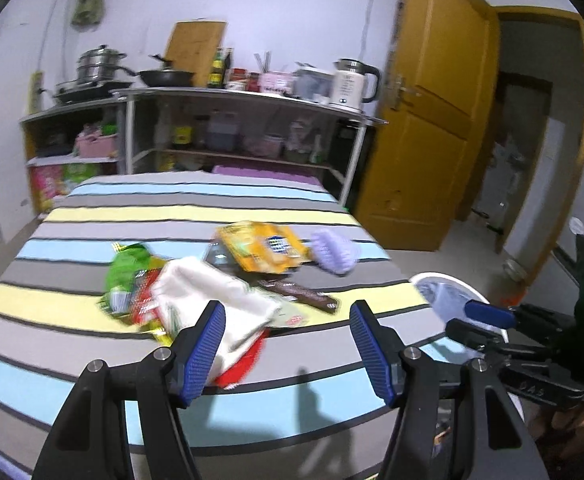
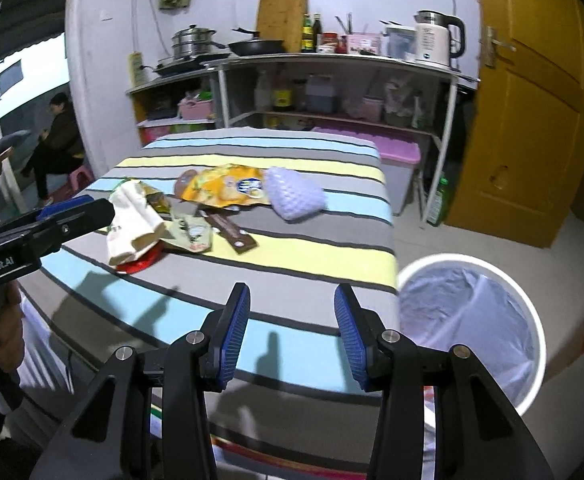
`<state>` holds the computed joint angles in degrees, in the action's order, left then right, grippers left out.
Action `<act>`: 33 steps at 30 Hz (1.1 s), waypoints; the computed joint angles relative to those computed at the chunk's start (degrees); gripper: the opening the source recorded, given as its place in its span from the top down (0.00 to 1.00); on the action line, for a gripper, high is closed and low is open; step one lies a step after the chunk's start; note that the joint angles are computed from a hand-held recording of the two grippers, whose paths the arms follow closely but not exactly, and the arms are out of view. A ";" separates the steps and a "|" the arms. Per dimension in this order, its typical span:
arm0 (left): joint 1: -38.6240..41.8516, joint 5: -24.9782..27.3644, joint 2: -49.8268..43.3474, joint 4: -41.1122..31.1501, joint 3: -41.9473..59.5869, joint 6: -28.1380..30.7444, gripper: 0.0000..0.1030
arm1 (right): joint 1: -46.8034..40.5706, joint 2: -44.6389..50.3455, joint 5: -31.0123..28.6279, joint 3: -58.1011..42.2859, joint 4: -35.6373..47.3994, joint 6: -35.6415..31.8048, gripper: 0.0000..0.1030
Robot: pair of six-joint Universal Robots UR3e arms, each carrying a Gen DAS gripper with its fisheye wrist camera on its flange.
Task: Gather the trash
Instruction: 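Return both grippers to the table and approach the white paper bag and scrubber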
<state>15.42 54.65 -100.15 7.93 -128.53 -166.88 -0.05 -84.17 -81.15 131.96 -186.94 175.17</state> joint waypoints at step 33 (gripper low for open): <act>1.66 0.49 -19.11 -5.87 19.11 -3.64 0.38 | 3.76 25.24 -4.09 -34.59 10.80 -1.36 0.56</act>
